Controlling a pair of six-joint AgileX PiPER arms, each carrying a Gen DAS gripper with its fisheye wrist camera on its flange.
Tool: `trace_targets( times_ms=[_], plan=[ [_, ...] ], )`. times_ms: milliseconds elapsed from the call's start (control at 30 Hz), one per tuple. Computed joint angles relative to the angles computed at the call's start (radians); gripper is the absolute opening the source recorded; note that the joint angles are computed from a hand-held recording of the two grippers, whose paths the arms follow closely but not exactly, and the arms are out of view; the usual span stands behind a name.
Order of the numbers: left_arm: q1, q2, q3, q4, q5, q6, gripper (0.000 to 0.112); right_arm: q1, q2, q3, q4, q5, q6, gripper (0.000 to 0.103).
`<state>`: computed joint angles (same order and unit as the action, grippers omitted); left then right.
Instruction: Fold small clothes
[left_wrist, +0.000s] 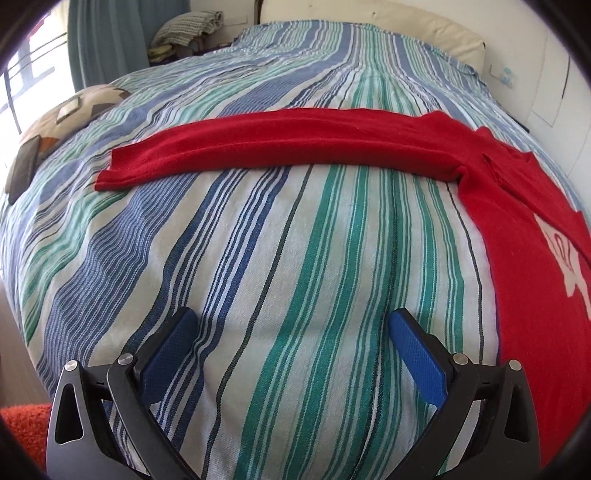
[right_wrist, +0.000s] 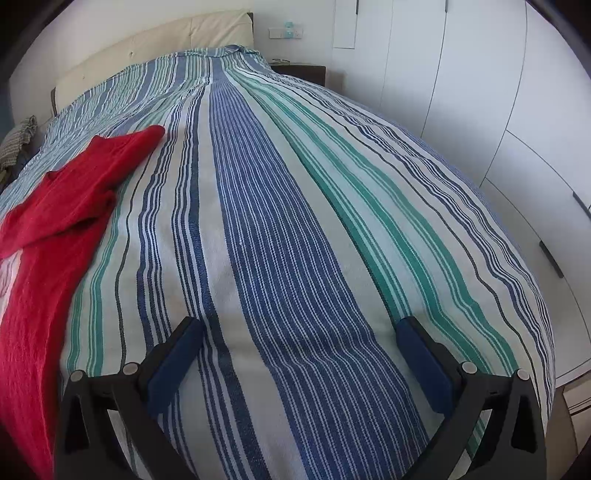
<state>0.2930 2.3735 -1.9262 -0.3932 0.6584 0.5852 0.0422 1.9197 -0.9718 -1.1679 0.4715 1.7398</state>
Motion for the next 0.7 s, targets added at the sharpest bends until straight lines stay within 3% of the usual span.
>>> trace_targets(
  times_ms=[233,533,700],
  plan=[
    [0.002,0.033,-0.071,0.026,0.067,-0.036,0.103,0.019,0.002,0.018,-0.055,0.009,0.073,0.103],
    [-0.026,0.037,-0.086,0.139,0.087,-0.096,0.103,0.019,0.003,0.018,-0.059,0.008,0.075,0.103],
    [-0.022,0.082,-0.184,0.146,0.184,-0.087,0.102,0.018,0.003,0.017,-0.055,0.009,0.071,0.103]
  ],
)
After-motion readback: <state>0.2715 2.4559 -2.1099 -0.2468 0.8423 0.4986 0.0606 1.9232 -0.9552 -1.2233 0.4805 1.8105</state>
